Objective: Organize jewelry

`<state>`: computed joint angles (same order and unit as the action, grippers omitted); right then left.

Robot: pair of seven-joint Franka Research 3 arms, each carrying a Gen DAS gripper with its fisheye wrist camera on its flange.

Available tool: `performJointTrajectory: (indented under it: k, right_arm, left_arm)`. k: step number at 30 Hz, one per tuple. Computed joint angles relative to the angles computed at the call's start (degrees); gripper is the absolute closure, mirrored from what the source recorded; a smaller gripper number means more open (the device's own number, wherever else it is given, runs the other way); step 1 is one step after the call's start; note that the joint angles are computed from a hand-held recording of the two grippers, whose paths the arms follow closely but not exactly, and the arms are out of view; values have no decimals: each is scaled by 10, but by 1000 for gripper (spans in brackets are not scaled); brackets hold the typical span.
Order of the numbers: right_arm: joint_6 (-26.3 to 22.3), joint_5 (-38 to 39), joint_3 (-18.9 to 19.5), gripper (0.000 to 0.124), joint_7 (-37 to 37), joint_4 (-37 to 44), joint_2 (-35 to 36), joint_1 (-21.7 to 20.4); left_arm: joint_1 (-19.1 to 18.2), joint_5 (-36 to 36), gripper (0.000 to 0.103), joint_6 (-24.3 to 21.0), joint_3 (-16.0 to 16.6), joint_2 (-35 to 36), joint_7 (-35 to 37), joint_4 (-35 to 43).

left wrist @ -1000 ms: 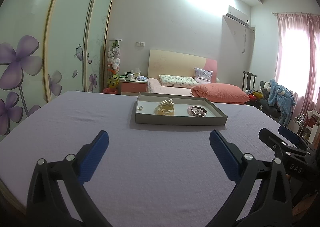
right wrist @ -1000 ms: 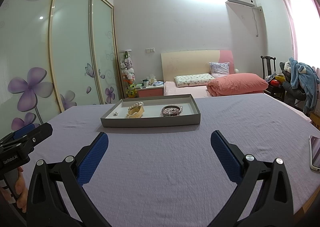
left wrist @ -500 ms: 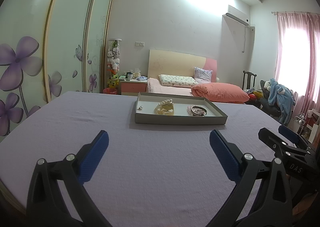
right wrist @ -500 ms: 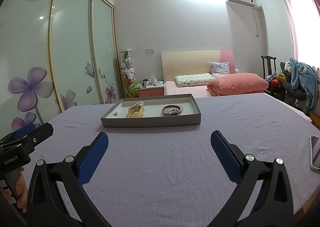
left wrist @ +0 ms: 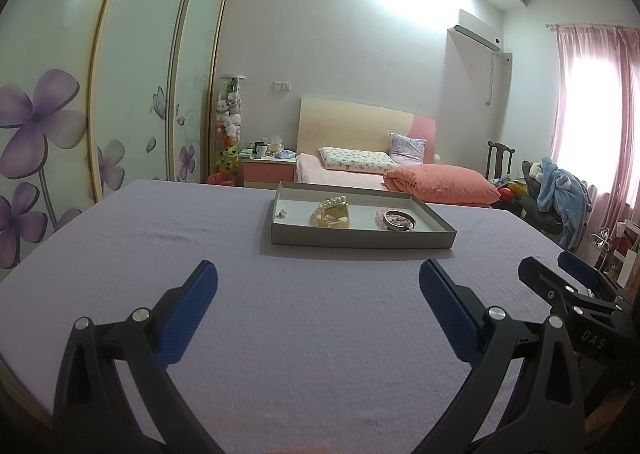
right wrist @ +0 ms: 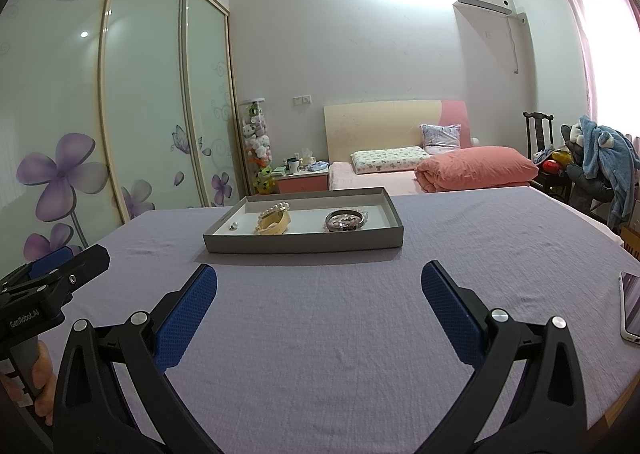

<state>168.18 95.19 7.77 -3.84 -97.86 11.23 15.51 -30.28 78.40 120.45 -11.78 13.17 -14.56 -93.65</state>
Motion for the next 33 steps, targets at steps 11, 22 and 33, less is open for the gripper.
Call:
performJointTrajectory:
  k: [11, 22, 33]
  right_arm:
    - [1, -2, 0, 23, 2, -6, -6, 3]
    - [1, -2, 0, 23, 1, -6, -6, 3]
    - [2, 0, 0, 23, 0, -7, -7, 4]
  left_arm:
    - [3, 4, 4, 4, 0, -4, -5, -7]
    - [4, 4, 4, 5, -1, -4, -4, -8]
    - [4, 5, 4, 6, -1, -4, -4, -8]
